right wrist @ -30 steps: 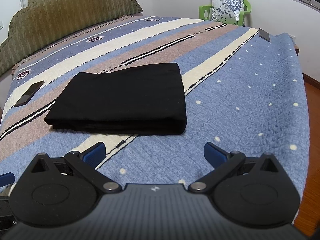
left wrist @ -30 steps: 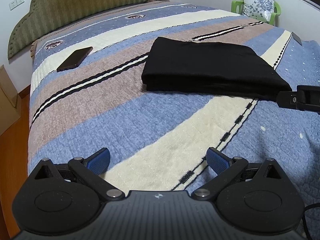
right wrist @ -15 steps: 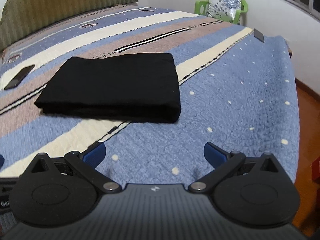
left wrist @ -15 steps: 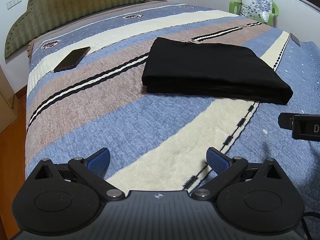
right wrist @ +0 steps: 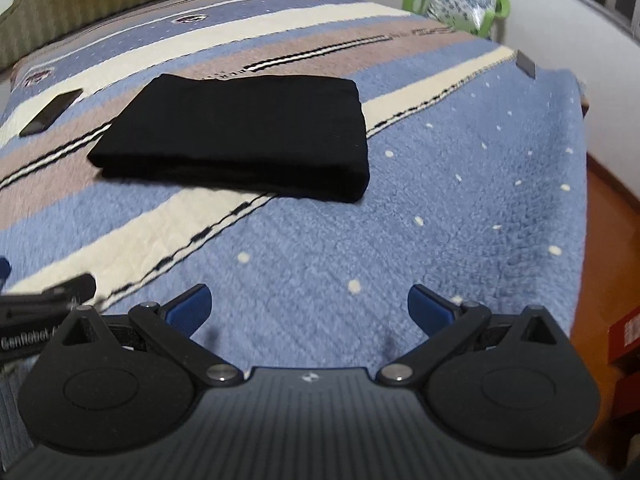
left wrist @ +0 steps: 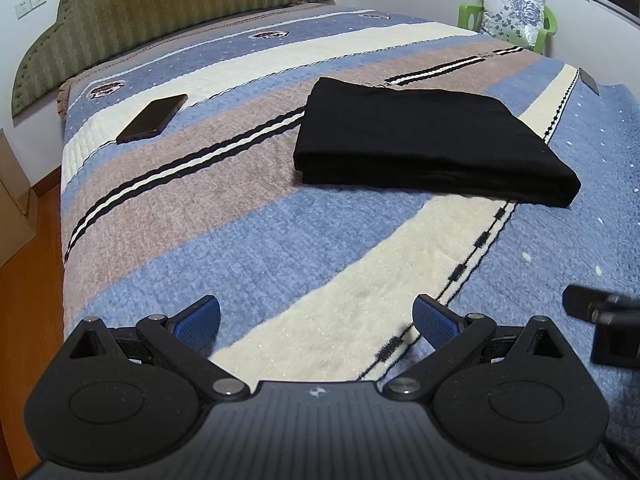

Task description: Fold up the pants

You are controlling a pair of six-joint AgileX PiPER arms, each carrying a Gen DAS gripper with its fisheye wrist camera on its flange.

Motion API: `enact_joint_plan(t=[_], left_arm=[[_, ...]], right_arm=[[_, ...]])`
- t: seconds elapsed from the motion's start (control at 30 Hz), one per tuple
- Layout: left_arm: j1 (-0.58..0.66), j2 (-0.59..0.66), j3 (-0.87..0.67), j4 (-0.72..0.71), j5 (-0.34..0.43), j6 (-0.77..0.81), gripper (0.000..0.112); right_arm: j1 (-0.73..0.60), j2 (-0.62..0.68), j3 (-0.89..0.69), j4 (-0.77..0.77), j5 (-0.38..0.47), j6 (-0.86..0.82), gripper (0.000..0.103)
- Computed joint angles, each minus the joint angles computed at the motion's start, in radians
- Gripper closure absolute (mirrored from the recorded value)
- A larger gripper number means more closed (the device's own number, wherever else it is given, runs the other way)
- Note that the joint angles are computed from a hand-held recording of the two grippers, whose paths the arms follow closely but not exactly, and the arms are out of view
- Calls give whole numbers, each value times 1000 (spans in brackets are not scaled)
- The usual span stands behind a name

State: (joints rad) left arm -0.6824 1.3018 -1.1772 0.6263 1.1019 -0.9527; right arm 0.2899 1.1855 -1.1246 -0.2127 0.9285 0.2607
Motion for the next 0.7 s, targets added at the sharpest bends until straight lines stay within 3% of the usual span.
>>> enact_joint_plan(t=[0.33,0.7], left_arm=[[-47,-8,-29,28,55,-17,9],[-65,-1,-42,43,85,-28,9]], right_arm=[[200,-61,74,-290,-1,204,0],[60,-70,65,-88,-47,71,0]])
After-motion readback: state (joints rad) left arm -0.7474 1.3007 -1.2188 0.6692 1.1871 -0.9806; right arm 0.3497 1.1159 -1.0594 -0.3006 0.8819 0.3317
